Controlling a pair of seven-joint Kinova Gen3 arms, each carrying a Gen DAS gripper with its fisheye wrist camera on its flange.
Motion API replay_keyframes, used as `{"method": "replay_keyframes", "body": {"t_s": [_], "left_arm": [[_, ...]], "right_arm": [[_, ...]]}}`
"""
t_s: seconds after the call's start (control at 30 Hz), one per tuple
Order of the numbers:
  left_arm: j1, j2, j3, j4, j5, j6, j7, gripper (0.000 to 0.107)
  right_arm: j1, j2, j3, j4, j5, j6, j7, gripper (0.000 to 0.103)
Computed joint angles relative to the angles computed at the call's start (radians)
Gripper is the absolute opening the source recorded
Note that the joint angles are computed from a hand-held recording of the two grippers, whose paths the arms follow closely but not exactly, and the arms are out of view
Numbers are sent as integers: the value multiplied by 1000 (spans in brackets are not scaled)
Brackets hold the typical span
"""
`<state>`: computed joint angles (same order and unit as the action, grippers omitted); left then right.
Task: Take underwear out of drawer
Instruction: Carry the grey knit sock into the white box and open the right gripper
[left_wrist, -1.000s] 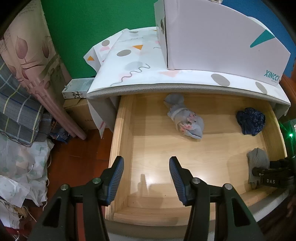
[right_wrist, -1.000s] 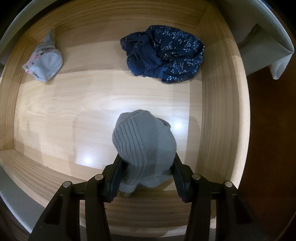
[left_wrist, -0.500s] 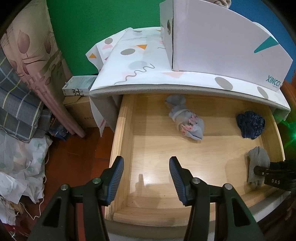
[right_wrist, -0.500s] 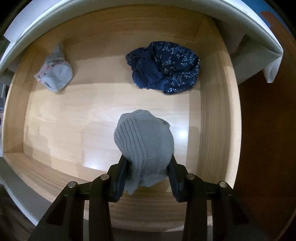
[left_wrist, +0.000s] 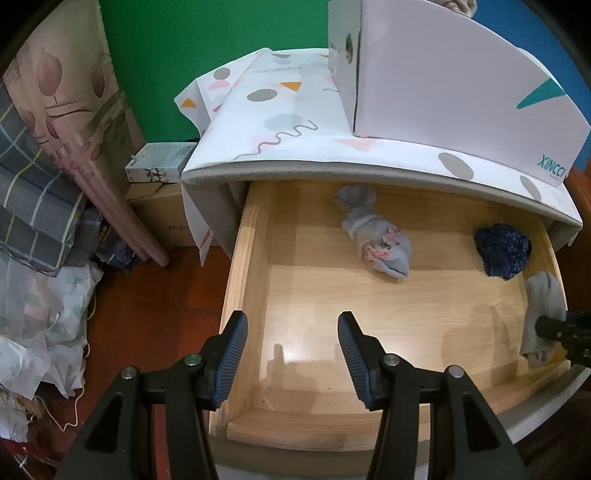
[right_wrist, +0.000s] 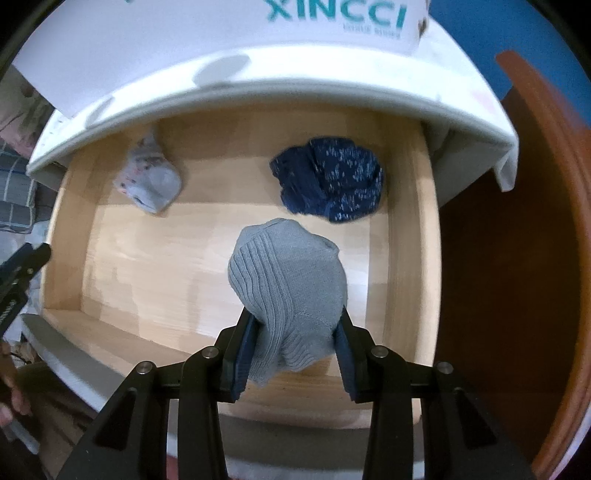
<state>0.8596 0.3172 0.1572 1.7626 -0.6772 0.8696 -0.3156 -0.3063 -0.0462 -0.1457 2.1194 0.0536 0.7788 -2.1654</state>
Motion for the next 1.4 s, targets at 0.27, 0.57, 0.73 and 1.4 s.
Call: {"method": "replay_keyframes", "body": {"t_s": [0.27,0.57,0.73,1.4], "left_arm": [[-11,-6,1,8,11,-7,5,52],[-13,-8,1,11,13,-9,10,52],[-12,-9,2,9,13,-4,13,52],[-25,-13,2,15,25,-5,19,52]], "right_arm": [[-8,-90,-31,-74,-8,82,13,36],[-9,-160,-67,-238,48,218,14,36],[5,-156,-83,-351,103,264,10,36],[-57,69,-24,-645,286,336,8,37]]}}
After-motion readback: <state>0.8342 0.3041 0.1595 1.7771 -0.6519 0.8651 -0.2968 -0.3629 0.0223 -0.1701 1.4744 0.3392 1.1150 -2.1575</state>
